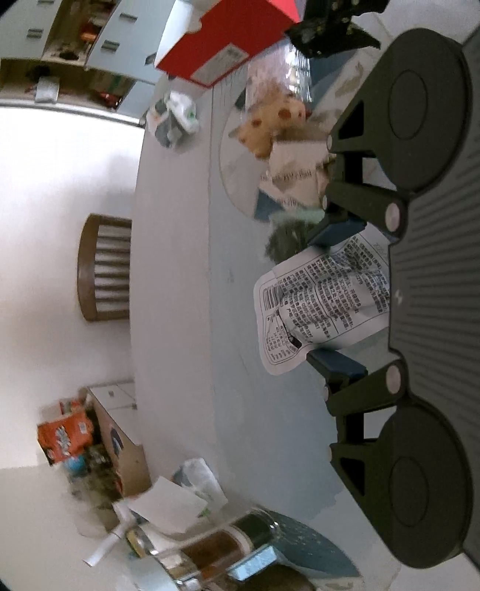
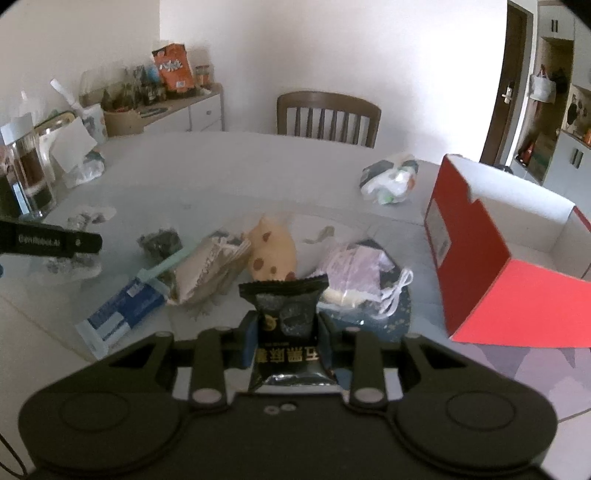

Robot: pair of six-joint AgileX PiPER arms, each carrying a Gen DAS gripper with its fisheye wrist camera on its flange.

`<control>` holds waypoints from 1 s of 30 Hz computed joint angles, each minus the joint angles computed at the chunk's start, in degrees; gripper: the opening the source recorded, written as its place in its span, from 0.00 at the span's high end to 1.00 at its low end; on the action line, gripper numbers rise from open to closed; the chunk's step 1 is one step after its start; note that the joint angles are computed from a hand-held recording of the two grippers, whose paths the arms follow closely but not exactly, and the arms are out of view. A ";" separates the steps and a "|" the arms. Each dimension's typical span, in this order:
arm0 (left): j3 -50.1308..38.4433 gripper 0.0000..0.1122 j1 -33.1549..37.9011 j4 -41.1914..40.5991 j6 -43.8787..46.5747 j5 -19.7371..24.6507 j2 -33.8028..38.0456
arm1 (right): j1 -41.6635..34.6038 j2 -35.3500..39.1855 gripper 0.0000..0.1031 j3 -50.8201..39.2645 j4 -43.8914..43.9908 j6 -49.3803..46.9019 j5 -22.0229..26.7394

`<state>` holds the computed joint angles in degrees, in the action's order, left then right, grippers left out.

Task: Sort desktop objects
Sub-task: 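Carry the sachet and black bag into the red shoebox with both tools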

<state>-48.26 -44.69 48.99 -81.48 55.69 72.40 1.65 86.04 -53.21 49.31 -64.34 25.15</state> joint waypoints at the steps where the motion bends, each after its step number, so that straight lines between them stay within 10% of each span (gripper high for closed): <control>1: -0.65 0.46 -0.31 -0.07 0.64 0.20 0.16 | -0.27 -0.34 0.68 -0.17 -0.27 0.37 0.24; 30: -38.45 0.46 -7.07 -14.44 30.94 0.06 22.09 | -17.40 2.06 0.68 -19.93 -13.75 14.31 19.32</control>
<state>-86.71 -51.76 34.55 -50.54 55.75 94.49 -15.74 88.10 -73.14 35.56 -50.03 44.47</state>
